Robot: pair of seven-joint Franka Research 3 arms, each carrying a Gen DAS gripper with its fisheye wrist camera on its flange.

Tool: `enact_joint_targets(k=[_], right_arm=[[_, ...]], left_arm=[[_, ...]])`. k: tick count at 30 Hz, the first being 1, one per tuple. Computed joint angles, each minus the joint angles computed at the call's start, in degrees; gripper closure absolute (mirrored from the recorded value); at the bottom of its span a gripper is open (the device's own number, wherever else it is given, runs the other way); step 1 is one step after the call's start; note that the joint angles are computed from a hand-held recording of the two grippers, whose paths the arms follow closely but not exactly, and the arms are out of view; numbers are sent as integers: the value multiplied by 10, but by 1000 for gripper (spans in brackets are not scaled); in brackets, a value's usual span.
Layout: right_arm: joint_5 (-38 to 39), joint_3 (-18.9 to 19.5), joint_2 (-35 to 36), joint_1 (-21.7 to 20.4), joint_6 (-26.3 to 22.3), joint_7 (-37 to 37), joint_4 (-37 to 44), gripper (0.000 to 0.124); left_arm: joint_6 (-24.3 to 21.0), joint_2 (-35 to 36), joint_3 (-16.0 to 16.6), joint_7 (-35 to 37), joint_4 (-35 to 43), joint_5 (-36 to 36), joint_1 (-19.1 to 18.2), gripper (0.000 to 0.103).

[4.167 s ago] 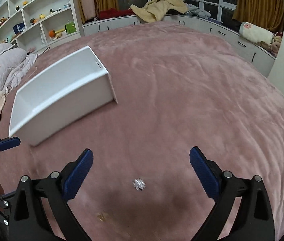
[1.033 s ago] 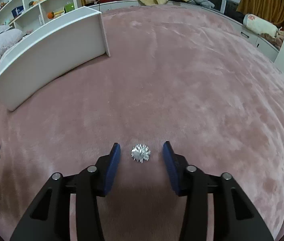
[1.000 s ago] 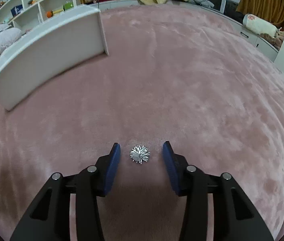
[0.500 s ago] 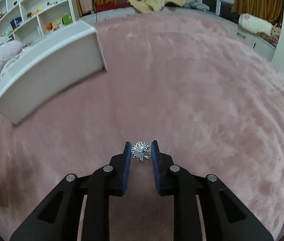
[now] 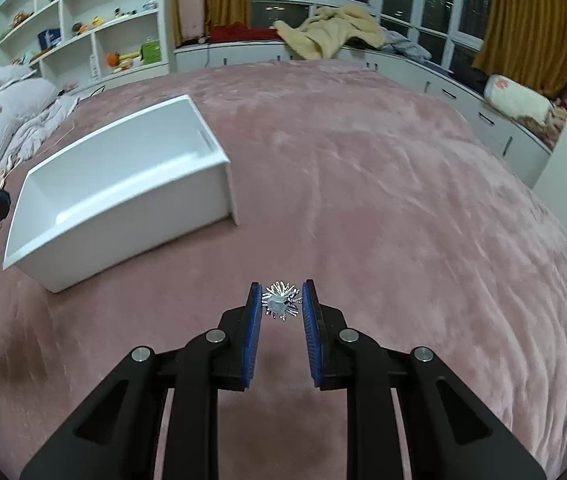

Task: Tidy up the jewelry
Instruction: 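Carry the flower charm and gold earring over the white box with both tools, then open both tools to release the flower charm and earring into the box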

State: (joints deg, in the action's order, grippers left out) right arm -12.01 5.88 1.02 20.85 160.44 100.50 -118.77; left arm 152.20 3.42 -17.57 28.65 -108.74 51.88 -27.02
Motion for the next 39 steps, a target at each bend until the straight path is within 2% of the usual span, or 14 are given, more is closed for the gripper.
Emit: enact_joint_targets(k=[11,18,23,32,37,39], right_arm=[[-17,-1,113,71,-49,-9,180,103],[26,-7,172,108,-51,-15,253,103],[39,-14,217,134,-80,-13,309,103],[57,-17,252,152,-116,-34,344,103],[87,-11,251,145,-107,-43,334,102],[97,-7,250,142,-102,-51,332,98]], left_arm=[[-5,-44,7,-3,-37,-12,39,90],[1,-55,9,-5,-62,-28,65,90],[2,-50,9,-5,-73,-40,74,90],[8,-29,15,27,-74,-95,75,90],[7,-22,16,29,-70,-93,70,85],[4,-20,16,27,-69,-90,67,84]])
